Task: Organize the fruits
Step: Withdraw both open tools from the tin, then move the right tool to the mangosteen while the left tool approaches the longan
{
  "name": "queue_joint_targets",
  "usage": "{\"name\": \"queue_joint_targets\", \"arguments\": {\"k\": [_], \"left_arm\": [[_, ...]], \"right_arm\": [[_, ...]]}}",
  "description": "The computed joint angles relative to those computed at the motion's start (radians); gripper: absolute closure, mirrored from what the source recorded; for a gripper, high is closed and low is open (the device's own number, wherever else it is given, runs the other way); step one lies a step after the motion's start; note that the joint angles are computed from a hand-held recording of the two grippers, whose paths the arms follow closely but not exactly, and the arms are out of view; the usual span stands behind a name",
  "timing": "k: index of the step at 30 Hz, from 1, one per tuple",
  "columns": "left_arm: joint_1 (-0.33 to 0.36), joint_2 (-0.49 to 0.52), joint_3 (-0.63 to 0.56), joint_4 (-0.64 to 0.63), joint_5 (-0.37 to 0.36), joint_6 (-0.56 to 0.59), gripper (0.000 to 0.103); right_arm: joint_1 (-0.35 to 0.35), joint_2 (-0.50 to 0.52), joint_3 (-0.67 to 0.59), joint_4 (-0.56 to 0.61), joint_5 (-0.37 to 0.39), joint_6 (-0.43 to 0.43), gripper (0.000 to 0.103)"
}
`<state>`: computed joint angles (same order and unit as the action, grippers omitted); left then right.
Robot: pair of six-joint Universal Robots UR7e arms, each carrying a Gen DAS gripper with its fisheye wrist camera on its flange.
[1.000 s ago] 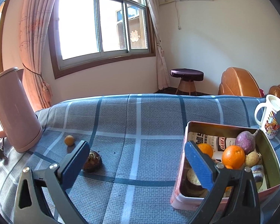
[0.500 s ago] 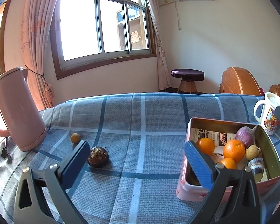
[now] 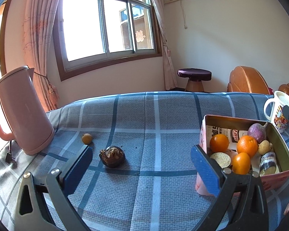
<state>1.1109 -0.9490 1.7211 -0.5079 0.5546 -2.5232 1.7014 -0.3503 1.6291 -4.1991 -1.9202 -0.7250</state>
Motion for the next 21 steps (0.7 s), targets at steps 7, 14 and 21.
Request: {"name": "queue_joint_targets", "arguments": {"k": [7, 14, 21], "left_arm": [[0.001, -0.012, 0.017, -0.008, 0.002, 0.01, 0.0], [-0.005, -0.028, 0.049, -0.045, 0.008, 0.043, 0.0], [-0.007, -0.048, 0.077, -0.058, 0.017, 0.043, 0.0]], "right_arm": [[0.018, 0.012, 0.003, 0.014, -0.016, 0.021, 0.029], [0.038, 0.03, 0.007, 0.015, -0.015, 0.025, 0.028], [0.053, 0.037, 0.011, 0.043, -0.023, 0.059, 0.028]]}}
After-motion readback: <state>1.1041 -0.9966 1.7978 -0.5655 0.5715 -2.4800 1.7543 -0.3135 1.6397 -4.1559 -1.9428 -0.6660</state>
